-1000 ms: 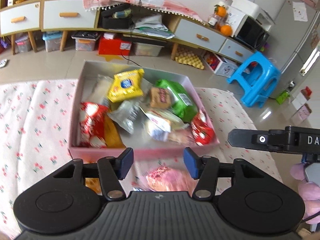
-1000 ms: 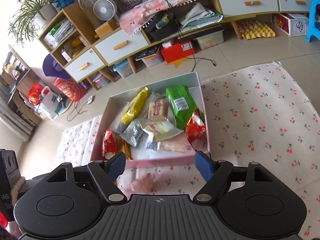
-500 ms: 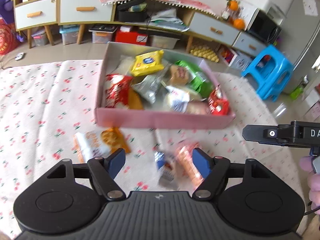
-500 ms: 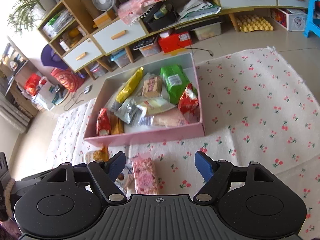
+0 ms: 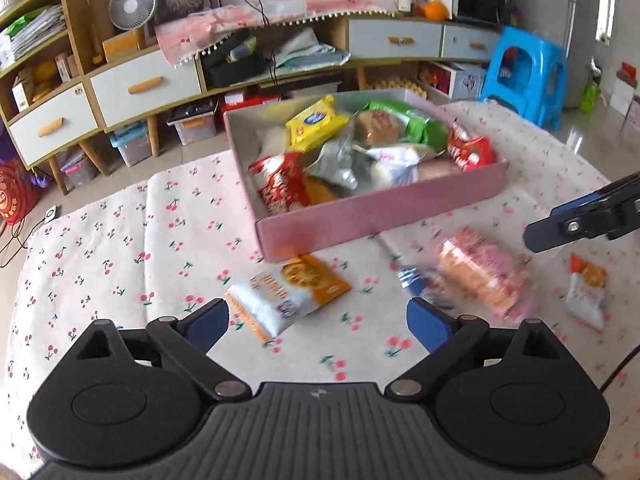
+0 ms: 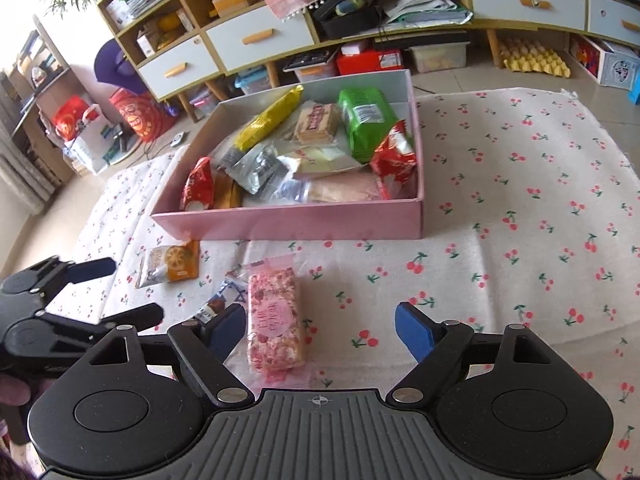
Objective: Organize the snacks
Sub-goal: 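Move both tools back toward the remaining snacks on the cloth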
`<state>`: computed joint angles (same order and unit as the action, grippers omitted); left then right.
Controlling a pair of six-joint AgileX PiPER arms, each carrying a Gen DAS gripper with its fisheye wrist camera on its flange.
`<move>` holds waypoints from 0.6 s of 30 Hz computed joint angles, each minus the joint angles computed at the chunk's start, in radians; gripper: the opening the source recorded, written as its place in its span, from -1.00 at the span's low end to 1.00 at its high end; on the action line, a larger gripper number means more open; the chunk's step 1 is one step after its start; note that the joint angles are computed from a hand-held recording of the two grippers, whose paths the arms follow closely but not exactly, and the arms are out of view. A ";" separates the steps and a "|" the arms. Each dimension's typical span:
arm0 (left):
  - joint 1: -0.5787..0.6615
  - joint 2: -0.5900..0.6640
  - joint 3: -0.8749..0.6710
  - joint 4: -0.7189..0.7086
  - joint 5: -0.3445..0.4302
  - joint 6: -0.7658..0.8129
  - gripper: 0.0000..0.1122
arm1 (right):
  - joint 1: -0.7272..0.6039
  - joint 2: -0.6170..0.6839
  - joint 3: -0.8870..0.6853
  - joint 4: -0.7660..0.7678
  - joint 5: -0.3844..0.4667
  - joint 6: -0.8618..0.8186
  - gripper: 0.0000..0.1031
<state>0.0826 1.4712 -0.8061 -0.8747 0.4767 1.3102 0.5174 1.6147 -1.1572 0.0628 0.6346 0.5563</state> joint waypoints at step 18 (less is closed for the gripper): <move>-0.020 0.111 -0.033 -0.059 -0.066 0.073 0.52 | 0.129 0.145 -0.091 -0.176 0.060 0.073 0.63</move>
<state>0.0625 1.5821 -0.8389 -0.9333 0.4105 1.3832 0.6465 1.7592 -1.2485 -0.1129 0.6944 0.6296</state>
